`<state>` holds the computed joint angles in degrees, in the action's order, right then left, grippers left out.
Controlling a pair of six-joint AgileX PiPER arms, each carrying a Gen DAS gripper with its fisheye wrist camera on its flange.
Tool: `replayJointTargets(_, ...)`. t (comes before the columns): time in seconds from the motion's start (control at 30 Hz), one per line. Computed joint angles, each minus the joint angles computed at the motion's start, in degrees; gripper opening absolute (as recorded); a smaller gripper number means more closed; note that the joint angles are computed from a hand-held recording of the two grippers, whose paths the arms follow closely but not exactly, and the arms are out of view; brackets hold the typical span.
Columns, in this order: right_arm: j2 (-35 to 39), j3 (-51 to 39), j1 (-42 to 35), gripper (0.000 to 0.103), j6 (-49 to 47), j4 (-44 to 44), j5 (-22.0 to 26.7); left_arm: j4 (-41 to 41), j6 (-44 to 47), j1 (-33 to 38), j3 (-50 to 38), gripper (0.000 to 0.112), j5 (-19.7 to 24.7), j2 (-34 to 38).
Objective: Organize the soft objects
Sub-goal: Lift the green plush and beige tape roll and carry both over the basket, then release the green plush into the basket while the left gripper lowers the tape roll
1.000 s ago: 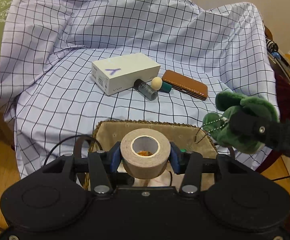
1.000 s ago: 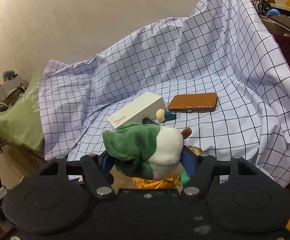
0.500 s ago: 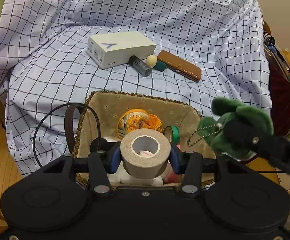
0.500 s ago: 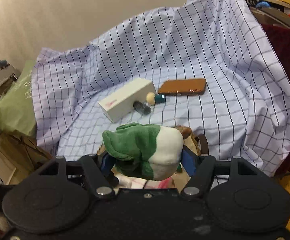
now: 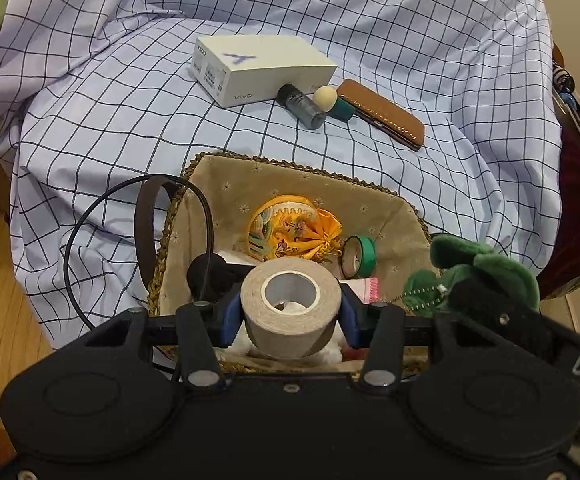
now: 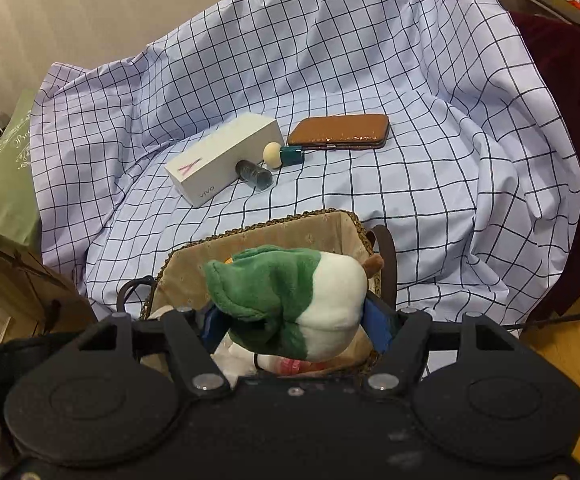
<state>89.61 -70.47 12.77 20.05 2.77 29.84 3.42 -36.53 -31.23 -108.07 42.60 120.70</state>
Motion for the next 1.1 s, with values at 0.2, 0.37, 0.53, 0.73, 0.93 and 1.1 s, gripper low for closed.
replayJointTargets(0.2, 0.2, -0.4, -0.1, 0.068, 0.0, 0.3, 0.7, 0.9, -0.9, -0.2, -0.8, 0.054, 0.4, 0.6)
replayJointTargets(0.37, 0.7, -1.0, -0.2, 0.068, -0.3, 0.8, 1.3, 4.9, -4.5, -0.7, 2.5, 0.070, -2.7, -1.5)
replayJointTargets(0.53, 0.9, -1.2, -0.3, 0.069, -1.2, 1.6, 1.5, 8.5, -7.3, -1.6, 3.3, 0.073, -2.6, -2.2)
replayJointTargets(0.73, 1.3, -1.6, -0.6, 0.072, -2.5, 3.0, 1.9, 9.7, -8.6, -2.0, 3.0, 0.075, -1.5, -1.9)
replayJointTargets(0.93, 1.1, -1.4, -0.7, 0.072, -2.2, 2.5, 1.6, 10.4, -9.1, -2.2, 3.6, 0.075, -1.3, -2.3)
replayJointTargets(1.1, 1.2, -1.3, -0.8, 0.072, -1.9, 2.5, 1.8, 10.7, -9.2, -2.4, 3.6, 0.075, -0.9, -2.3)
